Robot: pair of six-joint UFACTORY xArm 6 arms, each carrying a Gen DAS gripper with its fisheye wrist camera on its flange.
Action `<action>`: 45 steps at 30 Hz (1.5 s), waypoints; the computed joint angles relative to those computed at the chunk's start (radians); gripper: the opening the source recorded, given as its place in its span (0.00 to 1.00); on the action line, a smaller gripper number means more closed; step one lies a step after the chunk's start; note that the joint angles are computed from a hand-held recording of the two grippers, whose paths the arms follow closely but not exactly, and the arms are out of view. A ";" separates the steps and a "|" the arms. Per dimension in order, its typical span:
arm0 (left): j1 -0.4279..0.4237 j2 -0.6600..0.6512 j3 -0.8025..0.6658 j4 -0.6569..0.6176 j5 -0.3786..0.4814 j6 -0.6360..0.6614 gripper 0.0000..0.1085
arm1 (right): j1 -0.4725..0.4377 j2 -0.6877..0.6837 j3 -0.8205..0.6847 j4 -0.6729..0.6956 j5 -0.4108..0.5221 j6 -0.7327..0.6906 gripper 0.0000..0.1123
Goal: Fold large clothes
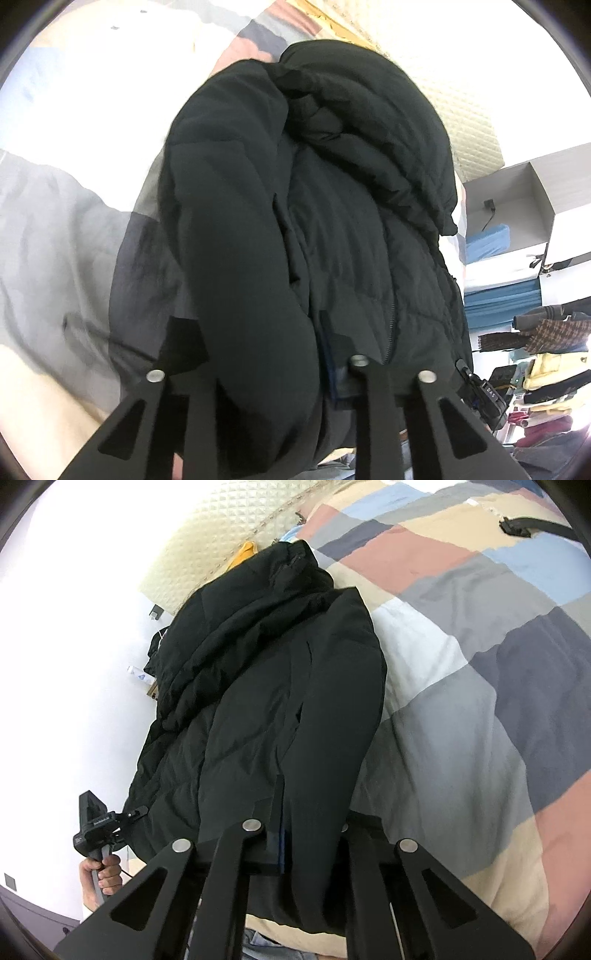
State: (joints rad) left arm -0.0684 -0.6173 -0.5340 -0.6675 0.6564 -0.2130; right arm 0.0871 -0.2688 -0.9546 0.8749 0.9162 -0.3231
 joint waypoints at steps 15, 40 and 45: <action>0.080 -0.298 -0.024 0.083 0.137 -0.162 0.07 | -0.103 -0.098 -0.039 0.144 0.092 -0.047 0.05; 0.084 -0.654 -0.298 0.203 0.423 -0.278 0.04 | -0.579 -0.438 -0.086 0.476 0.497 -0.110 0.05; -0.114 -0.565 -0.383 0.465 0.363 -0.405 0.04 | -0.511 -0.377 -0.174 0.437 0.395 -0.115 0.06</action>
